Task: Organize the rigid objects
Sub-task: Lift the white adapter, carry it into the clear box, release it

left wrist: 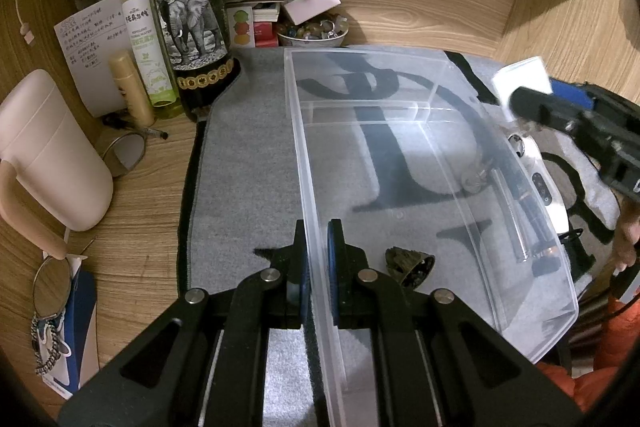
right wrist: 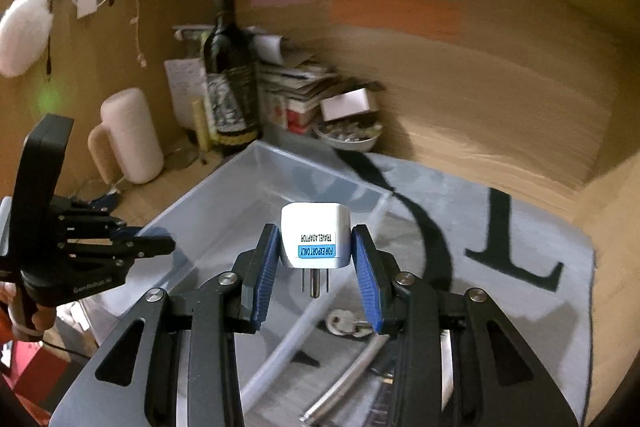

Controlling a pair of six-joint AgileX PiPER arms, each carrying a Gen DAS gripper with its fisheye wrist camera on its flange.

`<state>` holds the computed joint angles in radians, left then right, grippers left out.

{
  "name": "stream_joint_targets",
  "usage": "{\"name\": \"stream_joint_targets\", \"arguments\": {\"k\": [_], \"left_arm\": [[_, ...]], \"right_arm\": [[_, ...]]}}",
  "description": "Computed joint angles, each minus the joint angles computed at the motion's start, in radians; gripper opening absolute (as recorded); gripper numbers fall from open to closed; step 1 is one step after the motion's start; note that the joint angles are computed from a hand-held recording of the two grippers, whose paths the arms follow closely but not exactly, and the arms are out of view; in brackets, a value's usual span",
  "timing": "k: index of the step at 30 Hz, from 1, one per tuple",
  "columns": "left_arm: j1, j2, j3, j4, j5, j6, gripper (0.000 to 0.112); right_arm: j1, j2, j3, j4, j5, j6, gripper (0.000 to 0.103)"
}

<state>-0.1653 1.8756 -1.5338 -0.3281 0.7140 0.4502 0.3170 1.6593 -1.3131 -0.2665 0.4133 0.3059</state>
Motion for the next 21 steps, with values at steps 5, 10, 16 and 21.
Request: {"name": "stream_joint_targets", "arguments": {"k": [5, 10, 16, 21], "left_arm": [[-0.002, 0.0, -0.001, 0.001, 0.0, -0.003, 0.007], [-0.005, -0.001, 0.0, 0.003, -0.002, -0.006, 0.007], [-0.007, -0.001, 0.0, 0.003, -0.002, -0.008, 0.007], [-0.004, -0.002, 0.002, 0.001, -0.002, -0.004, 0.007]], "right_arm": [[0.018, 0.077, -0.074, 0.075, 0.045, -0.092, 0.034], [0.035, 0.144, -0.136, 0.106, 0.1, -0.14, 0.034], [0.042, 0.206, -0.202, 0.158, 0.176, -0.198, 0.034], [0.049, 0.228, -0.224, 0.153, 0.201, -0.2, 0.034]]}}
